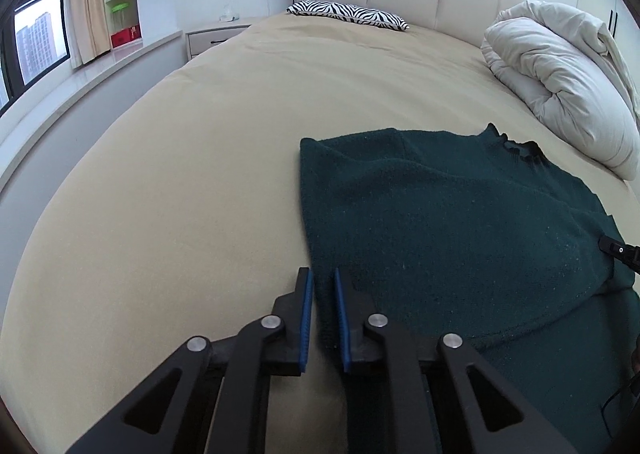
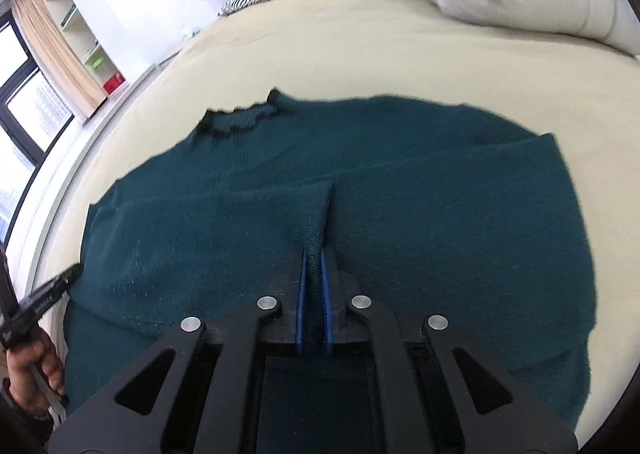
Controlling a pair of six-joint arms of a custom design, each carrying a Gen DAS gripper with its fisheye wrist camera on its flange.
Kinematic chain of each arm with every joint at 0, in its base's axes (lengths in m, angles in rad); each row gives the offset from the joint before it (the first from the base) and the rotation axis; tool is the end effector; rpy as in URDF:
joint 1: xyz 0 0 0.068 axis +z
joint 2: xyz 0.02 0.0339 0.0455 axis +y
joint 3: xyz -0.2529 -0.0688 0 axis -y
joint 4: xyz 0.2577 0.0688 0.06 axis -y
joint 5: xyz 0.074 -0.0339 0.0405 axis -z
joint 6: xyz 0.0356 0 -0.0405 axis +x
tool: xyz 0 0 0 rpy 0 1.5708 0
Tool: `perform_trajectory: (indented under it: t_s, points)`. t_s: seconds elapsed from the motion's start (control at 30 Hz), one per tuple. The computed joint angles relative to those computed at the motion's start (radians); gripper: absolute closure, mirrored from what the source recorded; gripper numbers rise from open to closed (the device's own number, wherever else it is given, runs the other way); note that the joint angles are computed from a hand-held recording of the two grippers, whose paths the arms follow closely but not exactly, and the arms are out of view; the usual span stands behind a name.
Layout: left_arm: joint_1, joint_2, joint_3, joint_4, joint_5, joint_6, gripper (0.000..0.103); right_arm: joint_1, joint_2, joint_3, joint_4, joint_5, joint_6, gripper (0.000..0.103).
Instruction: Fold small clothes
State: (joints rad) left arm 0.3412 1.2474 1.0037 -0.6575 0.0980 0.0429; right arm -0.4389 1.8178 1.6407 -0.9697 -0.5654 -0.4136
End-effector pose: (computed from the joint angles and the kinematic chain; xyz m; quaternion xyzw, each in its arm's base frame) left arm 0.2576 0.0878 0.2635 -0.1243 0.9353 0.0172 0.3310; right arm 0.3601 -0.1480 0.2775 -0.0468 0.9395 0.1648 0.2967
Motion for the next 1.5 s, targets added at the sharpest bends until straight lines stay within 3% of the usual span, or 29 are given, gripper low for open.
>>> perform_trajectory:
  t_s: [0.17, 0.23, 0.33, 0.5, 0.63, 0.67, 0.77, 0.87, 1.03, 1.07, 1.17, 1.2, 1.3, 1.33, 1.4, 1.5]
  points:
    - [-0.050, -0.048, 0.036, -0.009, -0.126, 0.031, 0.090, 0.006, 0.069, 0.037, -0.029, 0.002, -0.027, 0.100]
    - [-0.036, -0.040, 0.085, 0.007, -0.089, 0.028, 0.090, -0.011, 0.087, 0.091, -0.085, -0.028, -0.019, 0.095]
    - [-0.048, 0.093, 0.213, 0.007, -0.033, 0.005, 0.090, -0.037, 0.049, 0.084, -0.070, -0.073, 0.001, 0.095]
    - [-0.106, 0.335, 0.356, -0.003, -0.117, -0.012, 0.090, -0.029, 0.017, 0.076, -0.051, -0.195, 0.009, 0.095]
    - [-0.062, 0.352, 0.287, 0.067, -0.069, -0.056, 0.090, 0.042, 0.069, 0.076, -0.019, -0.089, 0.021, 0.095]
    - [-0.065, 0.344, 0.277, 0.075, -0.077, -0.054, 0.090, 0.047, 0.101, 0.086, -0.009, -0.063, 0.041, 0.099]
    - [-0.068, 0.330, 0.249, 0.105, -0.087, -0.059, 0.090, 0.015, 0.182, 0.149, -0.021, -0.149, 0.103, 0.103]
    - [-0.055, 0.307, 0.218, 0.132, -0.067, -0.076, 0.090, 0.021, 0.153, 0.135, 0.007, -0.113, 0.119, 0.103]
    - [-0.031, 0.304, 0.213, 0.139, -0.024, -0.084, 0.090, 0.020, 0.065, 0.056, 0.039, -0.130, 0.125, 0.093]
    - [-0.029, 0.301, 0.211, 0.140, -0.018, -0.085, 0.090, 0.027, 0.072, 0.052, 0.023, -0.105, 0.109, 0.085]
    - [0.015, 0.276, 0.205, 0.118, 0.039, -0.106, 0.090, 0.007, 0.067, -0.005, 0.069, -0.131, 0.072, 0.084]
    - [0.030, 0.262, 0.204, 0.097, 0.031, -0.119, 0.075, -0.013, 0.073, 0.010, 0.045, -0.141, 0.079, 0.084]
    - [0.099, 0.164, 0.165, 0.027, 0.088, -0.115, 0.065, -0.108, 0.043, -0.004, 0.017, -0.179, 0.095, 0.075]
    - [0.117, 0.117, 0.144, 0.006, 0.106, -0.103, 0.058, -0.154, 0.014, -0.023, 0.005, -0.203, 0.083, 0.067]
    - [0.164, 0.002, 0.096, -0.062, 0.175, -0.066, 0.049, -0.264, -0.038, -0.046, -0.069, -0.268, 0.005, 0.064]
    - [0.238, -0.224, 0.015, -0.221, 0.264, 0.048, 0.035, -0.466, -0.075, -0.036, -0.257, -0.346, -0.184, 0.052]
